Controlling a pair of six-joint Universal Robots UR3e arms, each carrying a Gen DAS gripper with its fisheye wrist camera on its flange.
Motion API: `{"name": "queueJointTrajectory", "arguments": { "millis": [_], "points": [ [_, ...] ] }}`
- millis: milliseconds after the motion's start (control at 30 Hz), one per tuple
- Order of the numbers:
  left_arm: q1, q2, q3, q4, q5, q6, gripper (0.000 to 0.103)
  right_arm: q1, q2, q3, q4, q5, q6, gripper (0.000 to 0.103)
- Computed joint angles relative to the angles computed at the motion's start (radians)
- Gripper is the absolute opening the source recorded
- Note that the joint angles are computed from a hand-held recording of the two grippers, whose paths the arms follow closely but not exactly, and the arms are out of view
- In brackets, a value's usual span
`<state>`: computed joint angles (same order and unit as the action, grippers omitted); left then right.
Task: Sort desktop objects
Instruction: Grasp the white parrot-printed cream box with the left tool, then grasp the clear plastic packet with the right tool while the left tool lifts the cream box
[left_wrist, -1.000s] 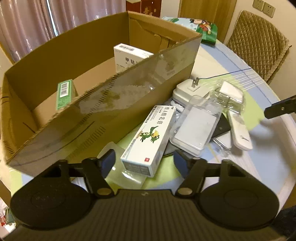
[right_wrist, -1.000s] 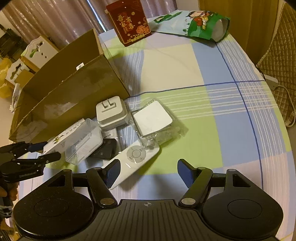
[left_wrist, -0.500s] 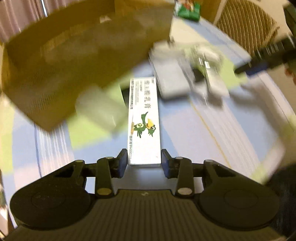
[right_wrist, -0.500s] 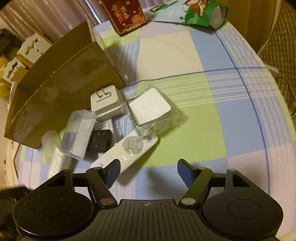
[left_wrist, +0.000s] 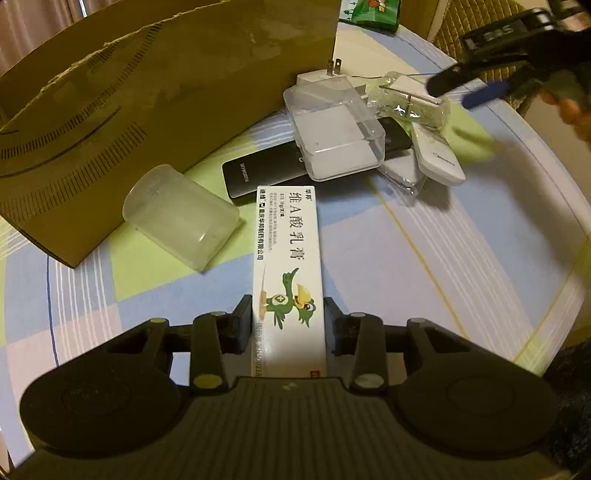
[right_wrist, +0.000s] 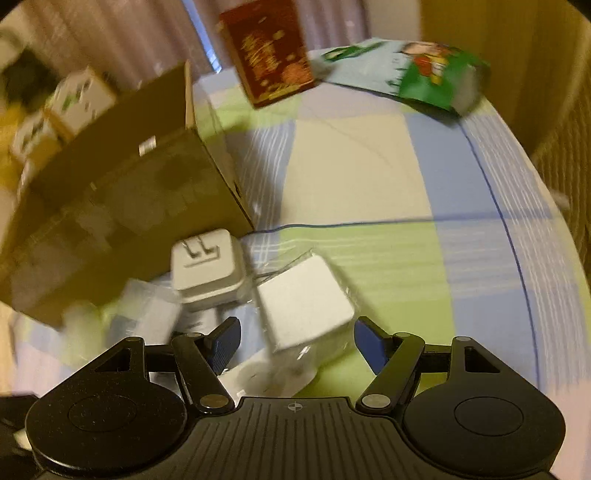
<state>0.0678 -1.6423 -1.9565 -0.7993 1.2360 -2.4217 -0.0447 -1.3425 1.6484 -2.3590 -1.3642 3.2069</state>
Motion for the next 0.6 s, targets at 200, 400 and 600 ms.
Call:
{"name": "queueJointTrajectory", "arguments": {
  "millis": [200,400,600],
  "points": [
    [0.040,0.050,-0.029,-0.046,0.011,0.018,0.033,0.017,0.127,-0.120,0.027,-0.045,-0.120,0.071],
    [0.056,0.061,-0.021,-0.083,0.001,0.001,0.042,0.021,0.170,-0.194,0.077,-0.060,-0.281,0.075],
    [0.019,0.009,-0.001,-0.026,0.007,-0.036,0.052,0.014,0.196,-0.218,0.067,-0.047,-0.435,0.097]
  ]
}}
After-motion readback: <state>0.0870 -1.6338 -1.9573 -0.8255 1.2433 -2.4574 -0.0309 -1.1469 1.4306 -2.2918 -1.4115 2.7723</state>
